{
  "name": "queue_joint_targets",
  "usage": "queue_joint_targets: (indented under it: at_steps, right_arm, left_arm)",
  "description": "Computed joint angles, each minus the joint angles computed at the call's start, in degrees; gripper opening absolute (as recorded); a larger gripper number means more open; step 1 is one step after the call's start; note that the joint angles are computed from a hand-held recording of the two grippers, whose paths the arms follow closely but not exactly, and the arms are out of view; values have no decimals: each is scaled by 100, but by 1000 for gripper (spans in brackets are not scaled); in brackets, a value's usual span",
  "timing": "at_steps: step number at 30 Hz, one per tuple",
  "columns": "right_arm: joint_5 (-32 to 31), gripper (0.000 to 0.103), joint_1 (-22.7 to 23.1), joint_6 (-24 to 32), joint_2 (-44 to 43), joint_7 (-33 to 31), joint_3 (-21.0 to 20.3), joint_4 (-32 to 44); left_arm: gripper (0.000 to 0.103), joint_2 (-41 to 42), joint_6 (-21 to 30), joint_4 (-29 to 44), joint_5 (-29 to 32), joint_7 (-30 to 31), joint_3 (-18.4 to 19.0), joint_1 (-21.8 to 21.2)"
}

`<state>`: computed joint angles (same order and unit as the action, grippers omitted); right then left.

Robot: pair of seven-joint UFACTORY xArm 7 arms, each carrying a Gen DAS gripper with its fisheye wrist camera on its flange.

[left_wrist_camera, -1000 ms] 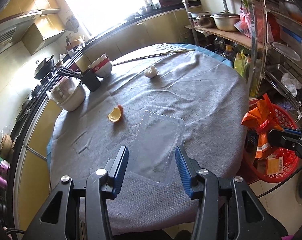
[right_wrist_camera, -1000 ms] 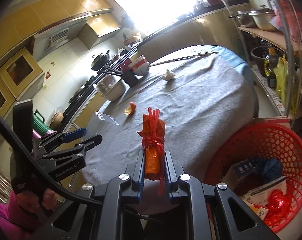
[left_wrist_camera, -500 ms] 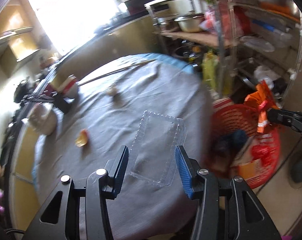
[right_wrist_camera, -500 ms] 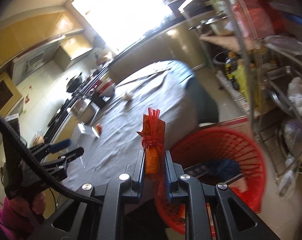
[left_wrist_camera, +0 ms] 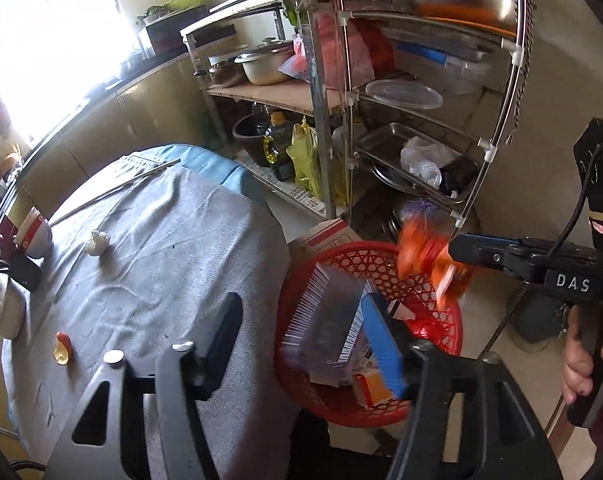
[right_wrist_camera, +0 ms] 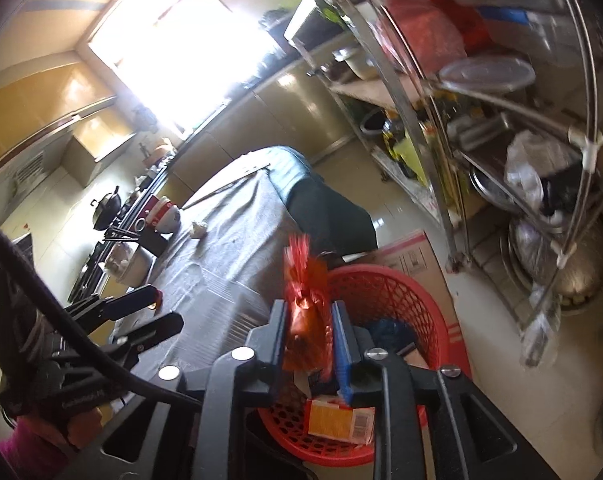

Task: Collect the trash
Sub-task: 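Drop the clear tray into the red basket with the left tool while the right tool drops the orange bag, then move both open tools back over the table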

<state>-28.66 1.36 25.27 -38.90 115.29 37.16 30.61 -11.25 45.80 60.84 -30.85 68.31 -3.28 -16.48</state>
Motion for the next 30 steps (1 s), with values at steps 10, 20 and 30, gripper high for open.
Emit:
queue_joint_targets:
  at_steps: [10, 20, 30]
  right_arm:
    - [-222, 66, -434, -129, -357, 350, 402, 55]
    - [-910, 66, -1262, -420, 977, 157, 1031, 1197]
    - [-2491, 66, -1517, 123, 2863, 379, 1638, 2730]
  left_arm:
    - [64, 309, -301, 287, 203, -428, 123, 413]
    - [64, 698, -656, 702, 643, -1198, 349, 1044]
    - [64, 1109, -897, 1164, 642, -1512, 544, 1718]
